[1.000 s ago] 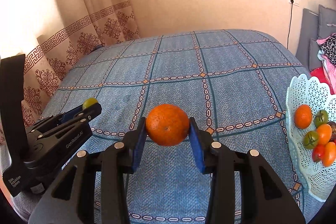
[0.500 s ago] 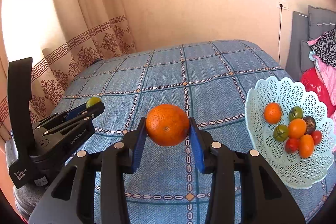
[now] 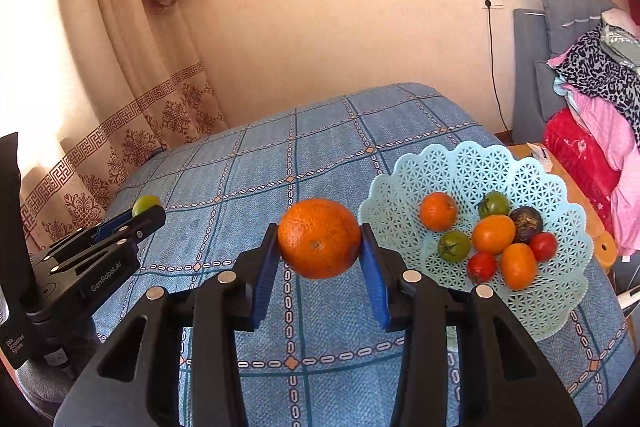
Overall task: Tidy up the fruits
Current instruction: 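Carry the orange and green tomato into the basket and open both grippers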
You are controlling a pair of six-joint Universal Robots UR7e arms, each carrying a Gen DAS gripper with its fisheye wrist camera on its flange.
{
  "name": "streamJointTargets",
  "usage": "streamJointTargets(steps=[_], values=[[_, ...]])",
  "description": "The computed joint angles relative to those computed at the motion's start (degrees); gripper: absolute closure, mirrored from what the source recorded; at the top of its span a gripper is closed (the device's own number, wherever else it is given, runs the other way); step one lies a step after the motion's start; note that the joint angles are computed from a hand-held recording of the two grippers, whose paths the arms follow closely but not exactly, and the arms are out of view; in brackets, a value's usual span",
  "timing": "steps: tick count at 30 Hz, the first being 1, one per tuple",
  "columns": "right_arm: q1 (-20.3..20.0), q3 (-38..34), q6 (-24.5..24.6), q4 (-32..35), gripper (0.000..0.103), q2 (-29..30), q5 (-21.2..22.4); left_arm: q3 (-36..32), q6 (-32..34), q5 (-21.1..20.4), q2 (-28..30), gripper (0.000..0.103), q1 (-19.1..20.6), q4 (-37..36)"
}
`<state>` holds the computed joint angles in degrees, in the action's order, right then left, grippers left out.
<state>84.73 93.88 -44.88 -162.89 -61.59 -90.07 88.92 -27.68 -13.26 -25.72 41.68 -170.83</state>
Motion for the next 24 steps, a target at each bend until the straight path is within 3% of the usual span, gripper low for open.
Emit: streamJointTargets(steps=[11,24], values=[[-3.0,-2.8,2.9,-4.2,0.062,-1.3,-0.3,-9.6,9.7,-8.1,5.4,0.076,-0.6,-4.3],[-5.3,-5.5,4.4,-4.2,0.062,-0.6,-2.4,-21.2,16.1,-14.6,11.9,0.076,-0.6,-1.5]])
